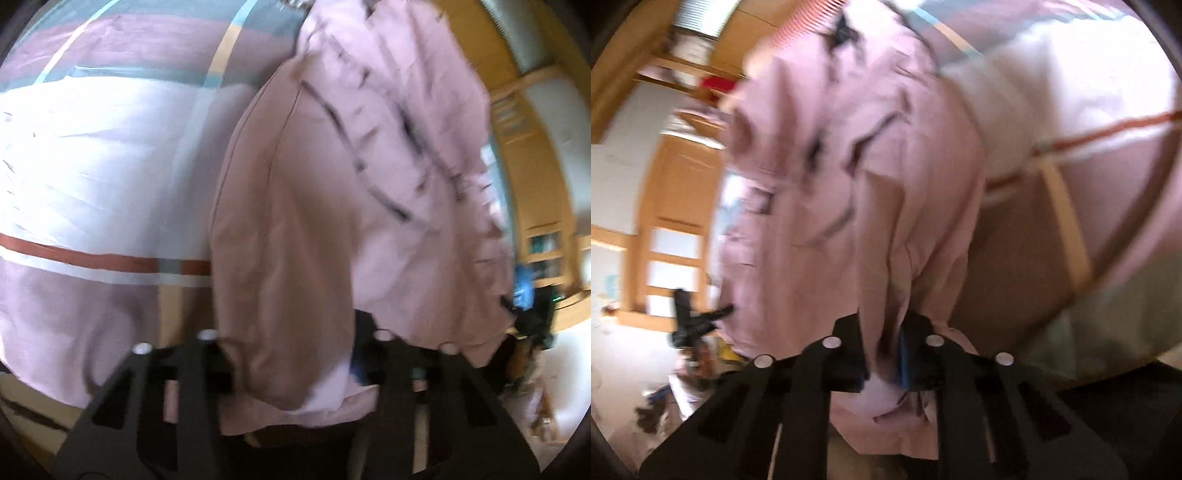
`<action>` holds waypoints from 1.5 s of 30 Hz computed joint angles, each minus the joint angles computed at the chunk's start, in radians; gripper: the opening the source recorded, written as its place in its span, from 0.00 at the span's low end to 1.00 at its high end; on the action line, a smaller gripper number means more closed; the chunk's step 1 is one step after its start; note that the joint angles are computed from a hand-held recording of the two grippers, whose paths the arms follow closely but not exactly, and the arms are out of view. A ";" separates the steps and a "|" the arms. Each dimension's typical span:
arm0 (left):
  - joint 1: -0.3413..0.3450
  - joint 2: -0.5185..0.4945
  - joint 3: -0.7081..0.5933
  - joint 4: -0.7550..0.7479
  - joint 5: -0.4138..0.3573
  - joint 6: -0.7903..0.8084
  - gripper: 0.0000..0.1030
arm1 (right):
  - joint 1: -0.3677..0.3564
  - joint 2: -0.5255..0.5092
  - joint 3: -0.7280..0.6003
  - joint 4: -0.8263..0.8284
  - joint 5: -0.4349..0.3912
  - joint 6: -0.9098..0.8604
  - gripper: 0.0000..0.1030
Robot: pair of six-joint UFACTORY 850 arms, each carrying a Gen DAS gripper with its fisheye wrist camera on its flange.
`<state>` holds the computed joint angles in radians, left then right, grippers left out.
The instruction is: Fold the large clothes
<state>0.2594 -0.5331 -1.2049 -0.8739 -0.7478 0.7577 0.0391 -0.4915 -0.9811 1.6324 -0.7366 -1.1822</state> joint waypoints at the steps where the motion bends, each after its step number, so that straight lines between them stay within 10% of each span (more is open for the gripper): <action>1: 0.014 0.008 0.009 -0.080 -0.032 0.073 0.30 | -0.006 -0.001 0.003 0.060 -0.052 -0.050 0.11; 7: 0.062 0.015 0.011 -0.430 -0.249 0.339 0.26 | -0.033 -0.049 -0.094 0.245 -0.337 -0.147 0.10; 12: 0.056 -0.113 -0.175 -0.723 -0.423 0.275 0.26 | -0.028 -0.172 -0.367 0.327 -0.367 -0.104 0.09; 18: 0.008 -0.338 -0.532 -0.928 -0.211 0.081 0.30 | -0.054 -0.426 -0.761 0.432 -0.118 0.083 0.09; 21: -0.024 -0.441 -0.666 -0.885 -0.102 -0.028 0.40 | -0.057 -0.620 -1.029 0.191 0.009 0.358 0.18; 23: -0.035 -0.491 -0.708 -0.920 -0.112 -0.094 0.54 | -0.062 -0.702 -1.116 0.115 0.008 0.495 0.24; 25: -0.038 -0.488 -0.685 -0.981 -0.094 -0.120 0.91 | -0.070 -0.734 -1.133 0.132 -0.026 0.532 0.27; 27: -0.043 -0.445 -0.641 -1.035 -0.015 -0.051 0.92 | -0.081 -0.737 -1.148 0.116 -0.060 0.529 0.30; 31: -0.081 -0.308 -0.535 -1.032 0.163 0.175 0.93 | -0.099 -0.564 -0.907 0.303 0.098 0.293 0.98; 38: -0.239 -0.102 -0.370 -0.884 0.461 0.633 0.93 | -0.023 -0.331 -0.697 0.477 0.235 -0.257 0.92; 45: -0.321 -0.104 -0.355 -1.184 0.655 1.115 0.88 | 0.264 -0.246 -0.689 0.522 0.582 -0.960 0.81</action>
